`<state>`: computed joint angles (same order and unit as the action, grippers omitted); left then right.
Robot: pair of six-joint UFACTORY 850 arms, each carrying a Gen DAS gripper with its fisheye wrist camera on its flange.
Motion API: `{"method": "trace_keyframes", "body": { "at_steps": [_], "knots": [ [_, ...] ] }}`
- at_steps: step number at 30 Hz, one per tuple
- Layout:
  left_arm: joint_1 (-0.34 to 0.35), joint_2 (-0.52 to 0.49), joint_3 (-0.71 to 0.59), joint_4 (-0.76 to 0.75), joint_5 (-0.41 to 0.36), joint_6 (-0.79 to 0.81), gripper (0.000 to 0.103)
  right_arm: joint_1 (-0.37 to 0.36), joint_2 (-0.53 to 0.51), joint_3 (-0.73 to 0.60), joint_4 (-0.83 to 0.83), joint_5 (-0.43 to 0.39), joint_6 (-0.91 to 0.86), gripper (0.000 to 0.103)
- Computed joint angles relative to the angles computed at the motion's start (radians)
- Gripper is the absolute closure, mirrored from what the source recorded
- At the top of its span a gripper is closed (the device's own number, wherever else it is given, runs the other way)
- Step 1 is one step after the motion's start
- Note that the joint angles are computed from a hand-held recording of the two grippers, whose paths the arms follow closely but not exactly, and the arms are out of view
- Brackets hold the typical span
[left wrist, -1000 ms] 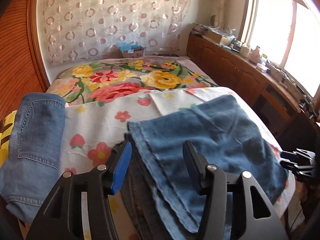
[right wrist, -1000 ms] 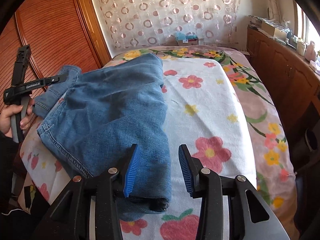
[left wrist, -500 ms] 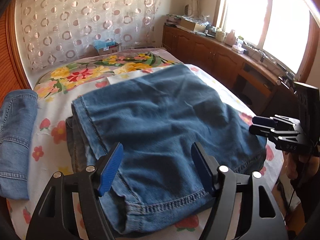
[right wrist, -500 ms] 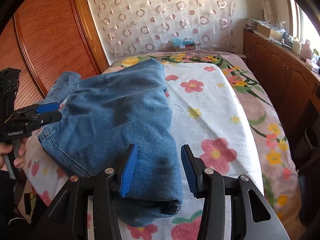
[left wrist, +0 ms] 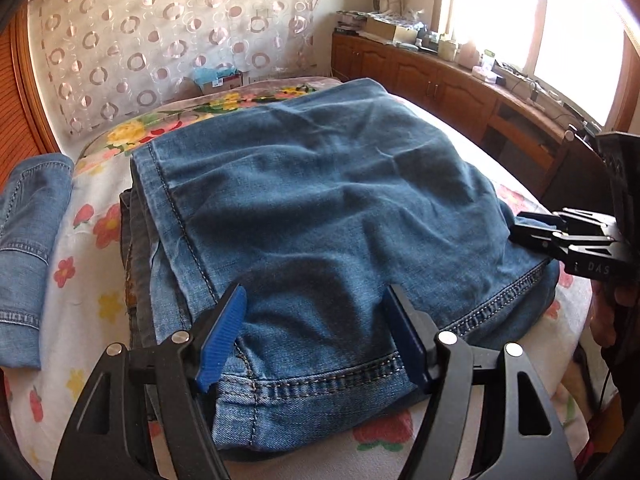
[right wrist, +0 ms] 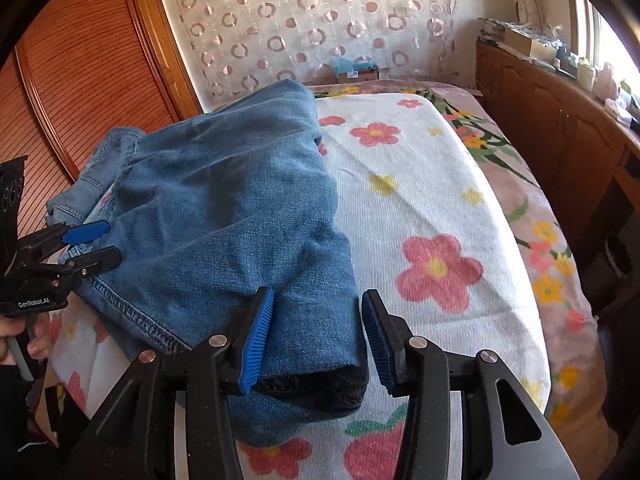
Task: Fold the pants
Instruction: 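Grasp the folded jeans edge again with the right tool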
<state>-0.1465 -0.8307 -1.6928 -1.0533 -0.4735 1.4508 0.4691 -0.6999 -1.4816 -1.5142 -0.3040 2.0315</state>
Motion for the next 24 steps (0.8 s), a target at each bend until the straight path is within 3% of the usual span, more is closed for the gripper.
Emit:
{"method": "trace_keyframes", "body": {
  "at_steps": [3, 5, 7, 9, 12, 19, 24],
  "knots": [
    [-0.001, 0.002, 0.007, -0.022, 0.011, 0.018, 0.032, -0.003, 0.000, -0.004, 0.038, 0.008, -0.032, 0.057],
    [-0.003, 0.000, 0.007, -0.034, 0.019, 0.024, 0.032, -0.010, -0.003, -0.009, 0.045, 0.036, -0.029, 0.063],
    [-0.002, 0.002, 0.012, -0.047, 0.022, 0.030, 0.032, -0.016, -0.001, -0.003, -0.013, 0.063, 0.040, 0.068],
    [0.003, 0.005, 0.015, -0.078, 0.005, 0.038, 0.032, -0.021, 0.004, 0.009, -0.133, 0.095, 0.161, 0.082],
    [0.010, 0.011, 0.017, -0.113, -0.033, 0.053, 0.032, -0.021, 0.014, 0.028, -0.269, 0.099, 0.301, 0.088],
    [0.014, 0.041, 0.041, -0.124, -0.025, 0.082, 0.032, -0.003, 0.050, 0.067, -0.525, 0.028, 0.578, 0.091],
    [0.048, 0.076, 0.058, -0.180, -0.024, 0.136, 0.032, 0.019, 0.075, 0.061, -0.583, -0.008, 0.609, 0.092]
  ]
}}
